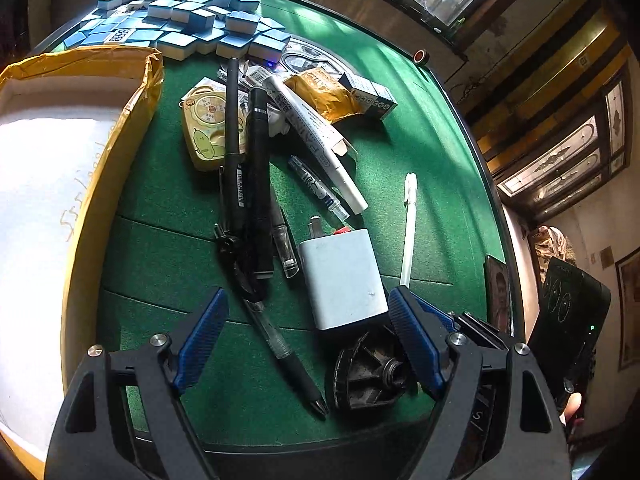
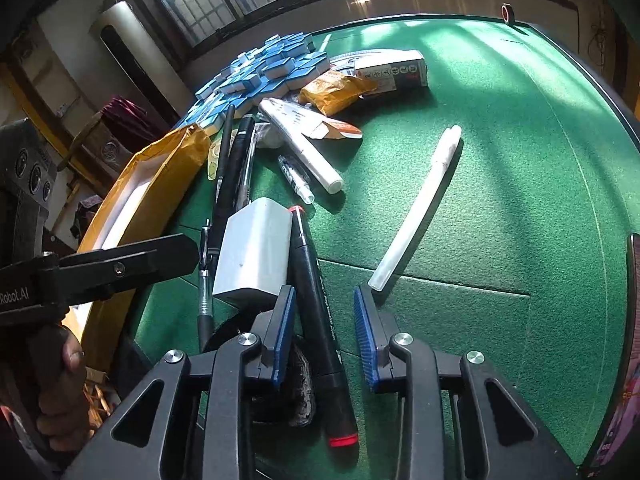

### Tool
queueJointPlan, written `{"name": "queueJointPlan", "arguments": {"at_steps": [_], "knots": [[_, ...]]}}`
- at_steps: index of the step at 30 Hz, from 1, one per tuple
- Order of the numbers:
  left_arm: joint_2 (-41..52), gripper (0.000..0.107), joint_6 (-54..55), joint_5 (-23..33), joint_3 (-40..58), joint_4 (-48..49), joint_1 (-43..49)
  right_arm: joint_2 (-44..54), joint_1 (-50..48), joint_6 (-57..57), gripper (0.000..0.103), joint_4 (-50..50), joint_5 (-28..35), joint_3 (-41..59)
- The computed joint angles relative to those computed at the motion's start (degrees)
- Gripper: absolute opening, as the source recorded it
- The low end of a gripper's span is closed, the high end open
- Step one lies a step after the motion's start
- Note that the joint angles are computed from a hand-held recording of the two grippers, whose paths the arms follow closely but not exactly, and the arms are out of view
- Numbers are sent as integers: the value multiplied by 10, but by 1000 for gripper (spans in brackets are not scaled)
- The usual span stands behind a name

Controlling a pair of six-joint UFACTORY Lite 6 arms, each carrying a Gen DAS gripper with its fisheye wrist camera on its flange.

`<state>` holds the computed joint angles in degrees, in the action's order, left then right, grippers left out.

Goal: Organize objects
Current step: 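Close the right gripper on the red-capped black marker while the left tool approaches the white charger, then close the left gripper on the white charger while the right gripper holds the marker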

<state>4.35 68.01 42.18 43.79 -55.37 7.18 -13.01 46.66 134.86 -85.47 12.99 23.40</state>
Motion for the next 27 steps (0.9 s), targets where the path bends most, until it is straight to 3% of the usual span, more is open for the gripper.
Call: {"name": "queueJointPlan", "arguments": {"at_steps": [7, 14, 20, 24, 25, 26, 27], "knots": [[15, 82, -12, 2, 11, 6, -23, 37, 52, -126, 14, 134, 63, 39], [6, 82, -9, 5, 9, -5, -55, -11, 91, -161, 14, 210, 130, 9], [35, 80, -26, -61, 13, -2, -112, -23, 90, -141, 14, 194, 125, -2], [39, 61, -1, -90, 1, -22, -113, -21, 83, -116, 14, 168, 118, -4], [42, 59, 5, -77, 4, -24, -106, -21, 80, -113, 14, 162, 115, -5], [47, 48, 11, -55, 7, -27, -94, -19, 78, -112, 14, 160, 114, -4], [41, 47, 5, -54, 5, -20, -92, -19, 77, -112, 14, 159, 112, -4]]}}
